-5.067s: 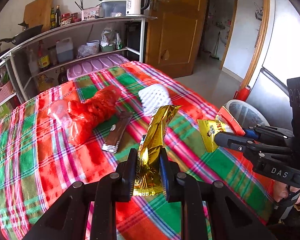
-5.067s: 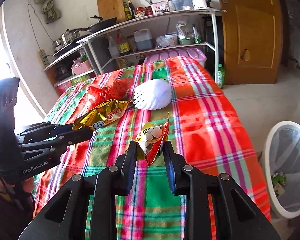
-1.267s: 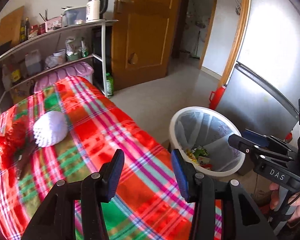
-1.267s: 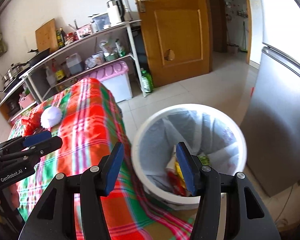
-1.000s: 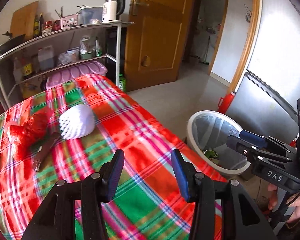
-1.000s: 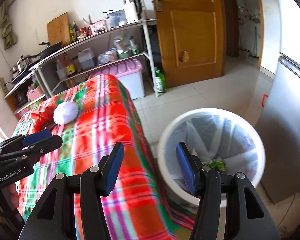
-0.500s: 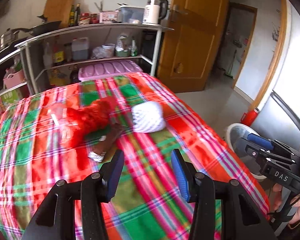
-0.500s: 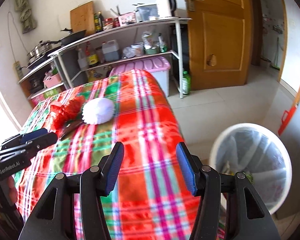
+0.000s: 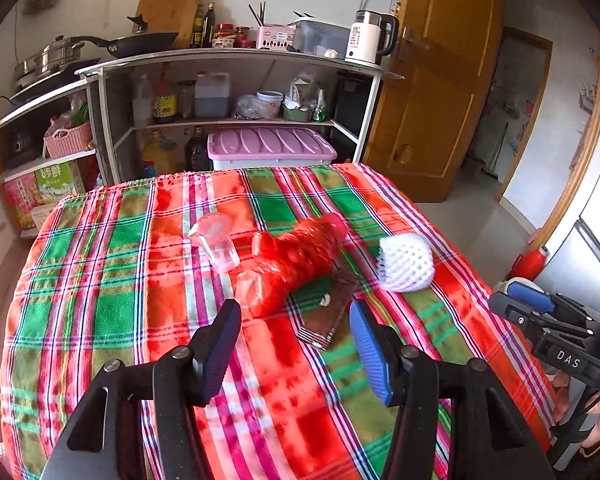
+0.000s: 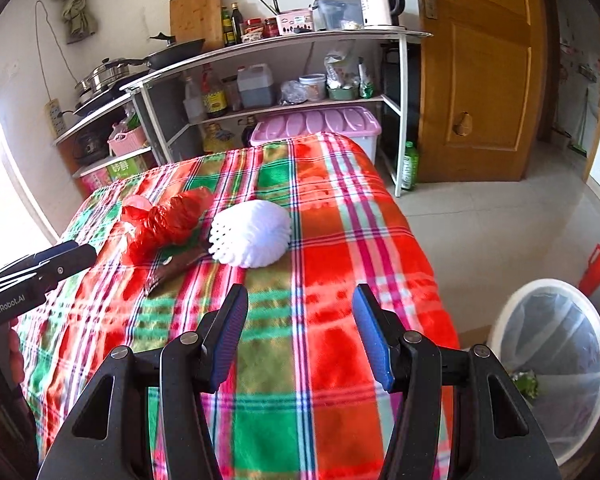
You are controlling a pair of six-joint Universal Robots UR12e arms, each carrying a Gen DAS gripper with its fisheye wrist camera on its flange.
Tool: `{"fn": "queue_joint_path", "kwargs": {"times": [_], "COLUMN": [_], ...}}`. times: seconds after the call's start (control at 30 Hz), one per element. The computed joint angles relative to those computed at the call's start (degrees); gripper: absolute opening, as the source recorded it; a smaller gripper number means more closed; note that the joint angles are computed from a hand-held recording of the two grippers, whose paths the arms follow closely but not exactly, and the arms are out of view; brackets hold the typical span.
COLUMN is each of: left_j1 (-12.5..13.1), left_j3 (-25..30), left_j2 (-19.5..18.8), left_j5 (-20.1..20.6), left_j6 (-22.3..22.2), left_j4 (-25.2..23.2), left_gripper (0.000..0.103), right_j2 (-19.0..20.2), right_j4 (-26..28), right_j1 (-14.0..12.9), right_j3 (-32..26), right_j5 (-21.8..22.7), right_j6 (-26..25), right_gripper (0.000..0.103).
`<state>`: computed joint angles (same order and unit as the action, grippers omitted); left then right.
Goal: Collect trash
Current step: 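Grasp the white foam net with the right gripper while the left gripper grasps the red plastic bag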
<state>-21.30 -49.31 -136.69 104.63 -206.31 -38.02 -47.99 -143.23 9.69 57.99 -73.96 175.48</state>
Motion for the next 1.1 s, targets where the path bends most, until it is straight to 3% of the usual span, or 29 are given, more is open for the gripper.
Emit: {"fn": "queue_joint_path", "kwargs": {"times": [0.17, 0.3, 0.6, 0.8, 1.1], "left_j1": [1.03, 2.06, 2.87, 2.85, 3.17], "left_j3": [1.48, 1.73, 2.56, 7.7, 16.6], "left_j2": [-0.91, -1.26, -2.03, -4.92, -9.77], "left_j5": [-0.2, -2.93, -4.62, -4.38, -6.95], "left_j6": [1.04, 1.17, 2.4, 4.39, 7.59], "left_j4": [-1.81, -1.15, -0.75, -2.88, -9.64], "left_gripper": [0.059, 0.06, 0.062, 0.068, 0.068], "right_j2": [2.18, 3.76, 6.47, 8.34, 10.25], "right_j4": [2.34, 3.85, 6.23, 8.65, 11.39], "right_j1": [0.34, 0.57, 1.26, 1.87, 2.3], "right_j3": [-3.68, -6.48, -10.86, -14.25, -17.36], "right_j5": [1.39, 2.29, 3.85, 2.87, 0.33], "right_j6": [0.16, 0.26, -0.23, -1.6, -1.91], "right_gripper": [0.056, 0.059, 0.06, 0.06, 0.06]}}
